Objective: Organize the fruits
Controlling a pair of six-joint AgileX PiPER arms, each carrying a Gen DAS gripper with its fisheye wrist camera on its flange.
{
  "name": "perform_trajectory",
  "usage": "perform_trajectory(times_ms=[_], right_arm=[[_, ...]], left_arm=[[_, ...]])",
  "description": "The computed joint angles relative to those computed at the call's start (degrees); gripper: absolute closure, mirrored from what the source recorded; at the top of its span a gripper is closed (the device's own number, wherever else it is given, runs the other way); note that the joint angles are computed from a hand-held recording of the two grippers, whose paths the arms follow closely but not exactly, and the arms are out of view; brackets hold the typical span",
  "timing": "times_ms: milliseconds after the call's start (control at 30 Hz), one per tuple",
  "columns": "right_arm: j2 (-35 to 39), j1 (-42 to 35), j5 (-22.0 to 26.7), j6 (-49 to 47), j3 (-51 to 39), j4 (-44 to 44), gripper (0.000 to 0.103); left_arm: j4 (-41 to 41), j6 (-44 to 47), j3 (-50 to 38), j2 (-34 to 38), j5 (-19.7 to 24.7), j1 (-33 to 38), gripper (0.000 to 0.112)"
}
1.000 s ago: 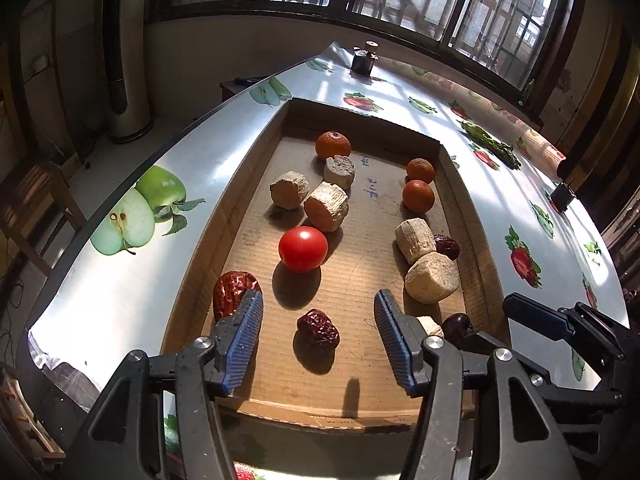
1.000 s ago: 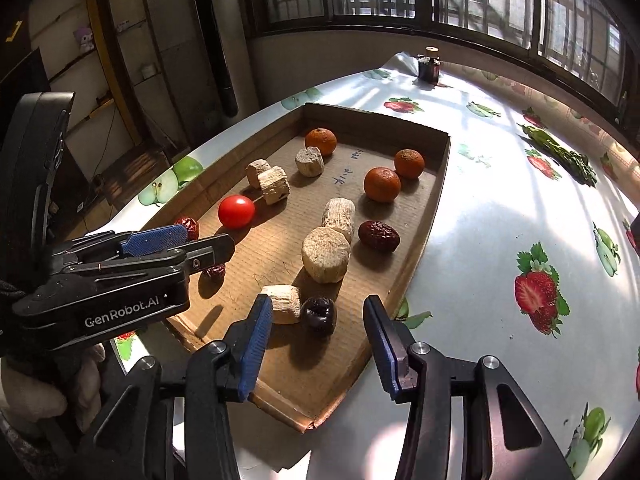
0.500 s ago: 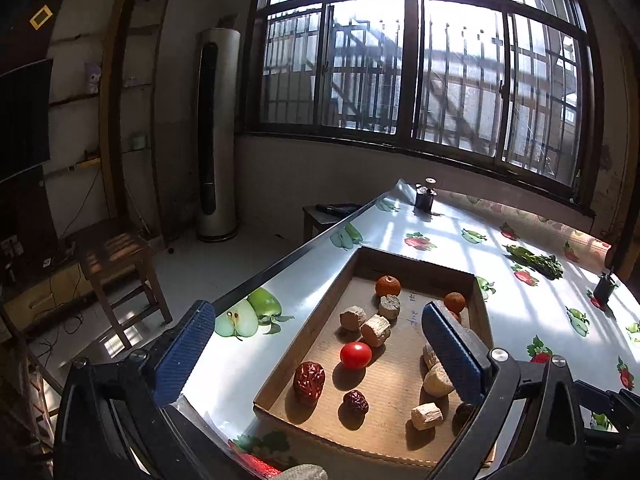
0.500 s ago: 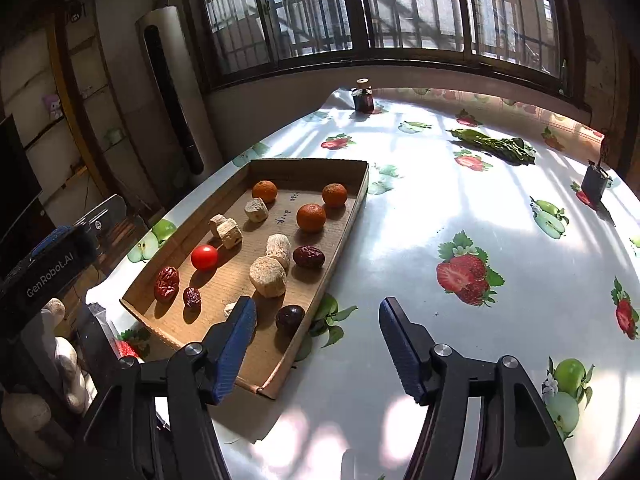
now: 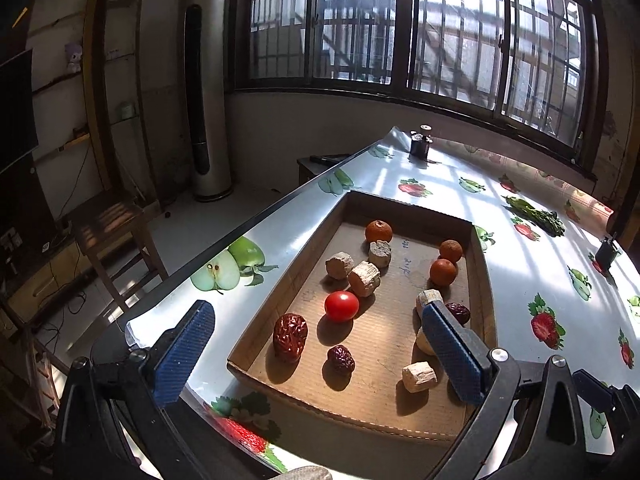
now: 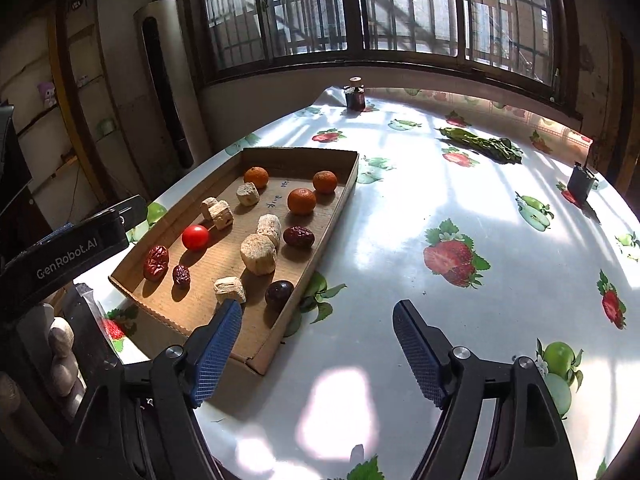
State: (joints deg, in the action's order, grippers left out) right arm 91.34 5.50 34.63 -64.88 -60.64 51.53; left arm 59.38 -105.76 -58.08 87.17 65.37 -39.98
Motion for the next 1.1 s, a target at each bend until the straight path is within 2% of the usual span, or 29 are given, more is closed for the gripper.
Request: perform_trajectory(times_ms=[400,1100], right_arm=[[0.6,1.4,-1.3,2.8,0.0,-2.5,0.020],[1.2,1.7,-2.0,3.0,0.3,-2.7,0.020]], left_arm=[[-2.3,2.9,-0.4,1.2,-3.3,1.4,0.009],[-3.1,4.1,-0.8,2.2,-5.0,1.9,0.009]])
